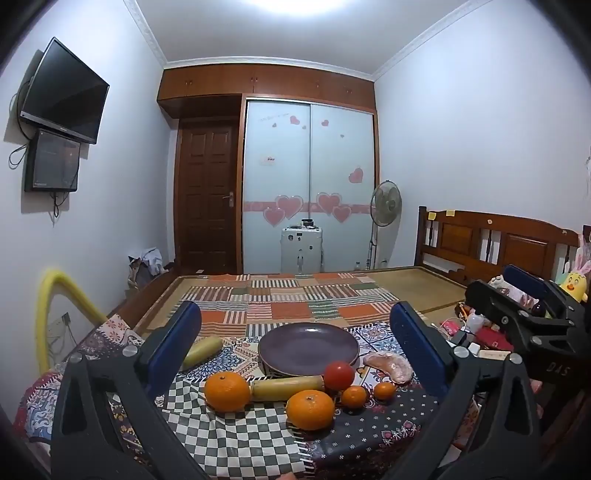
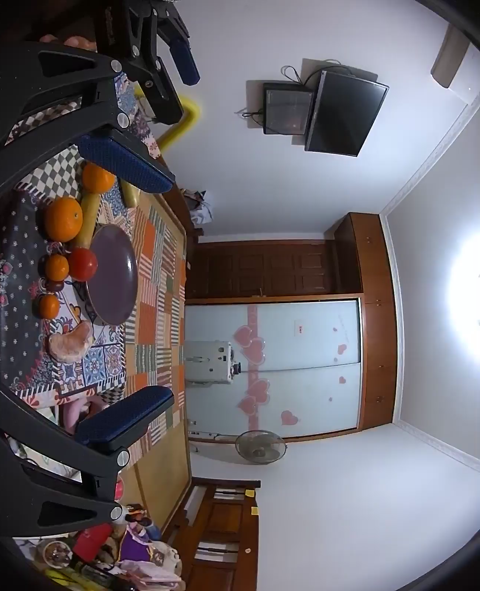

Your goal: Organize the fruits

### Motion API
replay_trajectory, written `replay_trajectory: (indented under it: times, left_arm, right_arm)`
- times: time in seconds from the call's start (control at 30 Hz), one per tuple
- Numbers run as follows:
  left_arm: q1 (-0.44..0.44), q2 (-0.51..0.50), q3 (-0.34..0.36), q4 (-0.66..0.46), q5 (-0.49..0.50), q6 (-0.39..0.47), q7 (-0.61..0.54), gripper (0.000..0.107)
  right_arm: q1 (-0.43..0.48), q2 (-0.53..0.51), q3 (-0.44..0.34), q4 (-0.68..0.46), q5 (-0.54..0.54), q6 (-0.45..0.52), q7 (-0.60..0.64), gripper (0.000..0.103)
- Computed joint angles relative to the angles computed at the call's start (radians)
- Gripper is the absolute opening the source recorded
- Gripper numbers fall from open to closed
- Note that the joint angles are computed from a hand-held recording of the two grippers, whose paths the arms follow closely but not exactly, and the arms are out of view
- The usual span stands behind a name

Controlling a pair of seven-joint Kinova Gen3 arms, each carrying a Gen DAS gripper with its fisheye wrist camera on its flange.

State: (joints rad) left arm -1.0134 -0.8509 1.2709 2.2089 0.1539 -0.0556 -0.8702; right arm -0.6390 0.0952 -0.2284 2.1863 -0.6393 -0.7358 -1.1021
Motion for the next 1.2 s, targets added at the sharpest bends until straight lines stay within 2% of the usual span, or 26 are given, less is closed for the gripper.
replay_trajectory:
  times: [0.17, 0.27, 0.37, 0.47, 1.2]
  left_arm:
    - [-0.001, 0.042, 0.009, 0.0, -0.018, -0.017, -0.012, 0.103]
    - [-0.018, 0.033, 0.016, -0.008, -0.02, -0.018, -0.015, 0.103]
    - [-0.002, 0.007, -0.002, 0.009, -0.008, -0.031, 0.001, 0.103]
    - [0.006, -0.007, -0.01, 0.013, -0.006, -0.03, 0.008, 0.103]
    - [0.017, -0.009, -0.013, 0.021, -0.02, -0.048, 0.03, 0.103]
  right_arm:
    - [-0.006, 0.008, 0.001, 0.0, -0.006, -0.021, 0.002, 0.103]
    - [-0.008, 0.006, 0.0, 0.002, -0.014, -0.027, 0.006, 0.103]
    - [-0.004, 0.014, 0.004, -0.012, -0.002, -0.007, 0.003, 0.103]
    - [-0.011, 0.013, 0.001, 0.002, -0.005, -0.027, -0.002, 0.103]
    - [-0.013, 0.0, -0.007, -0.004, -0.015, -0.029, 0.014, 0.103]
